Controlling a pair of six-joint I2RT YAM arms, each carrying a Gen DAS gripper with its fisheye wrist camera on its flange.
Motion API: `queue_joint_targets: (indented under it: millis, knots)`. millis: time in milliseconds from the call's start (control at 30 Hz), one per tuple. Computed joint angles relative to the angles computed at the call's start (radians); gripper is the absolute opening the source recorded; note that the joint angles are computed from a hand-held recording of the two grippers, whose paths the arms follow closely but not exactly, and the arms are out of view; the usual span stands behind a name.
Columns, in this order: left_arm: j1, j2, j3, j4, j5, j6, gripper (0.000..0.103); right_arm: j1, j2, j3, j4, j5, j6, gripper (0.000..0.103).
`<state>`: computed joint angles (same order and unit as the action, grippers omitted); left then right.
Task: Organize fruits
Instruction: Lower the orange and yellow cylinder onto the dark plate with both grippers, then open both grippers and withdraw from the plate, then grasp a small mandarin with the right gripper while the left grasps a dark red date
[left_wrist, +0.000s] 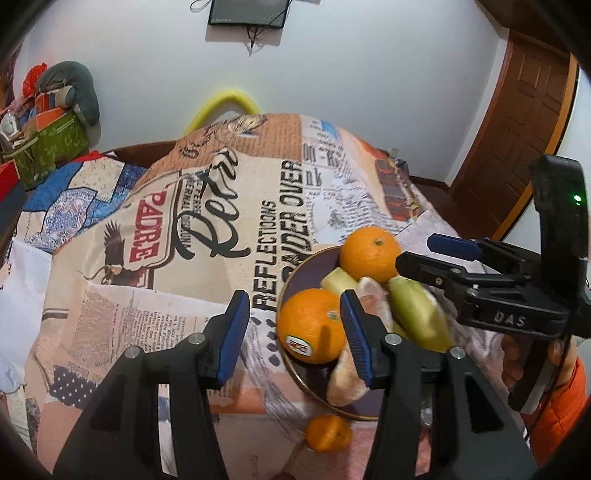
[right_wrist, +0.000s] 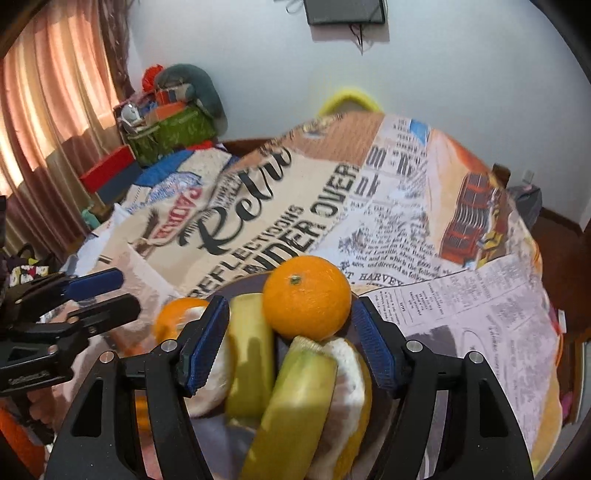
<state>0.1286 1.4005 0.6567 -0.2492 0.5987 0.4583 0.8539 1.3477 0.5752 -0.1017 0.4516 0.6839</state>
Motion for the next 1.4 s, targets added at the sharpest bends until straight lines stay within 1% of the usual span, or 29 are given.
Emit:
queue_joint_targets:
  millis: [100, 167, 200, 267, 333, 467, 500, 533, 600, 667, 733, 800, 867, 967, 1067, 1100, 1267, 1400]
  knots:
    - [0.031, -0.088, -0.010, -0.075, 0.034, 0.025, 0.051, 0.089, -0.070, 0.006, -0.073, 0.092, 0.060, 0.067]
    - [0.054, -0.145, -0.017, -0.124, 0.054, 0.047, 0.053, 0.157, -0.114, 0.013, -0.133, 0.157, 0.111, 0.067]
    - [0.070, -0.180, -0.024, -0.151, 0.068, 0.059, 0.056, 0.188, -0.130, 0.017, -0.157, 0.186, 0.136, 0.067]
    - [0.104, -0.244, -0.033, -0.210, 0.098, 0.091, 0.057, 0.254, -0.152, 0.034, -0.219, 0.245, 0.193, 0.067]
    - [0.141, -0.299, -0.036, -0.279, 0.125, 0.136, 0.058, 0.335, -0.158, 0.059, -0.298, 0.321, 0.273, 0.067]
    - [0.227, -0.383, -0.036, -0.417, 0.175, 0.241, 0.060, 0.470, -0.159, 0.097, -0.440, 0.422, 0.445, 0.067]
    - [0.256, -0.398, -0.037, -0.451, 0.190, 0.277, 0.062, 0.507, -0.149, 0.111, -0.491, 0.448, 0.506, 0.067]
    - [0.278, -0.409, -0.037, -0.476, 0.200, 0.302, 0.065, 0.532, -0.139, 0.121, -0.524, 0.464, 0.549, 0.067]
    - [0.335, -0.424, -0.041, -0.533, 0.221, 0.367, 0.067, 0.577, -0.116, 0.137, -0.585, 0.483, 0.634, 0.067]
    - [0.373, -0.419, -0.046, -0.576, 0.223, 0.428, 0.067, 0.626, -0.086, 0.153, -0.650, 0.500, 0.727, 0.067]
    - [0.415, -0.409, -0.058, -0.606, 0.215, 0.492, 0.067, 0.661, -0.059, 0.154, -0.678, 0.502, 0.797, 0.067]
    - [0.445, -0.388, -0.071, -0.611, 0.201, 0.538, 0.067, 0.695, -0.039, 0.151, -0.699, 0.497, 0.862, 0.067]
    - [0.472, -0.361, -0.088, -0.606, 0.178, 0.577, 0.067, 0.714, -0.013, 0.141, -0.694, 0.484, 0.904, 0.067]
    - [0.496, -0.325, -0.113, -0.578, 0.145, 0.611, 0.067, 0.751, 0.028, 0.129, -0.694, 0.461, 0.970, 0.067]
    - [0.512, -0.273, -0.146, -0.523, 0.107, 0.631, 0.067, 0.769, 0.065, 0.102, -0.653, 0.425, 1.009, 0.067]
    - [0.515, -0.255, -0.154, -0.506, 0.094, 0.636, 0.067, 0.785, 0.090, 0.097, -0.646, 0.411, 1.039, 0.067]
    - [0.509, -0.181, -0.202, -0.405, 0.046, 0.628, 0.067, 0.782, 0.140, 0.044, -0.529, 0.347, 1.050, 0.067]
    - [0.492, -0.106, -0.230, -0.316, 0.014, 0.613, 0.067, 0.759, 0.166, -0.002, -0.400, 0.300, 1.017, 0.067]
